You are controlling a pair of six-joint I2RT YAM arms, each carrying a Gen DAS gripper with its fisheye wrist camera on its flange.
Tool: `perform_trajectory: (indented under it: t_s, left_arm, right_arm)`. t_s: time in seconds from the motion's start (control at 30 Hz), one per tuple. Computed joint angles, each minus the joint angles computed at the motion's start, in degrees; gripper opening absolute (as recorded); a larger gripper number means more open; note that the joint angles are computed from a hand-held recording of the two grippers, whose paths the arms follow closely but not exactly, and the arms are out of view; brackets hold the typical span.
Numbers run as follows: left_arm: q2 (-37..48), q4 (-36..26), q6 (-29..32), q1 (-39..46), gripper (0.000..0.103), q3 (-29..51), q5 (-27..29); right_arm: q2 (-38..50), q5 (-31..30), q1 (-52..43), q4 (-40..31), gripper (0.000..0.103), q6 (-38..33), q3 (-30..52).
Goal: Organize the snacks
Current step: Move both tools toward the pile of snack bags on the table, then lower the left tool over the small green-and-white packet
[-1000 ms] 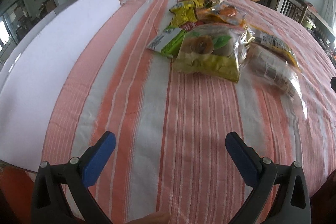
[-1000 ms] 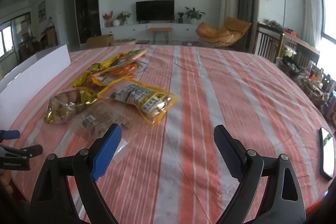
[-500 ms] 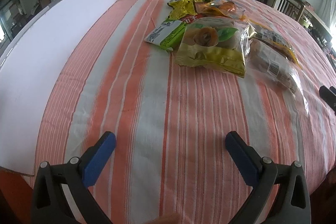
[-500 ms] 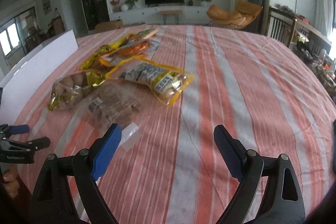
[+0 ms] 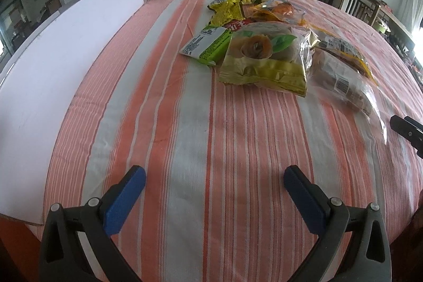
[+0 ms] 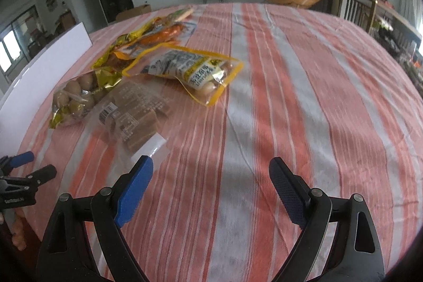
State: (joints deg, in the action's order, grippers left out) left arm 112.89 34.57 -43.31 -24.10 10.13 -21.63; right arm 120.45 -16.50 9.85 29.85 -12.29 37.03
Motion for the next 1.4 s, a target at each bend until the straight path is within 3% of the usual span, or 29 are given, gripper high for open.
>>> perform_trajectory:
  t_s: [0.27,0.43,0.57,0.67,0.77,0.83,0.87,0.97,1.1,1.27,1.4]
  left_arm:
    - [-3.04,-3.78,6.36,4.59,0.103,0.95,5.33]
    - [-12.73,-1.86,14.07,19.04,0.103,-2.76,18.34]
    - [-22.27,-12.39,21.16,31.33,0.103,2.19,25.86]
    - [-18.48,-17.35,28.39,35.21,0.103,10.34,29.84]
    - [-9.18,-24.36,30.27,35.67,0.101,21.59,25.66]
    - [-3.60,-26.94,28.43,37.13,0.091,27.02,27.17]
    - [-1.56,-27.04,26.51,37.61,0.090,28.65,28.24]
    - [0.08,-24.73,21.08,33.90,0.090,28.38,23.54]
    - [-2.21,-20.05,20.56,25.69,0.091,23.54,12.67]
    - [-2.64,-24.61,23.13,33.09,0.091,24.73,22.90]
    - [1.37,-27.03,20.52,33.56,0.091,29.33,24.40]
  right_arm:
    - [1.09,0.89,-0.81,-2.68,0.092,0.26,1.84]
    - [1.68,4.07,1.04,-1.10,0.093,-0.56,1.41]
    - [1.95,5.66,1.92,-0.72,0.093,-0.89,1.48]
    - [2.05,5.88,2.02,-0.67,0.093,-1.04,1.55]
    - [1.99,6.07,2.11,-0.66,0.093,-1.07,1.48]
    - [2.02,6.19,2.19,-0.64,0.093,-1.04,1.51]
    - [2.08,6.18,2.22,-0.63,0.093,-1.02,1.57]
    - [2.09,6.21,2.22,-0.63,0.093,-1.06,1.57]
    - [2.10,6.13,2.19,-0.68,0.093,-0.98,1.60]
    - [2.25,6.55,2.28,-0.81,0.093,-0.70,1.85]
    - [2.24,7.00,2.42,-1.05,0.093,-0.69,2.02]
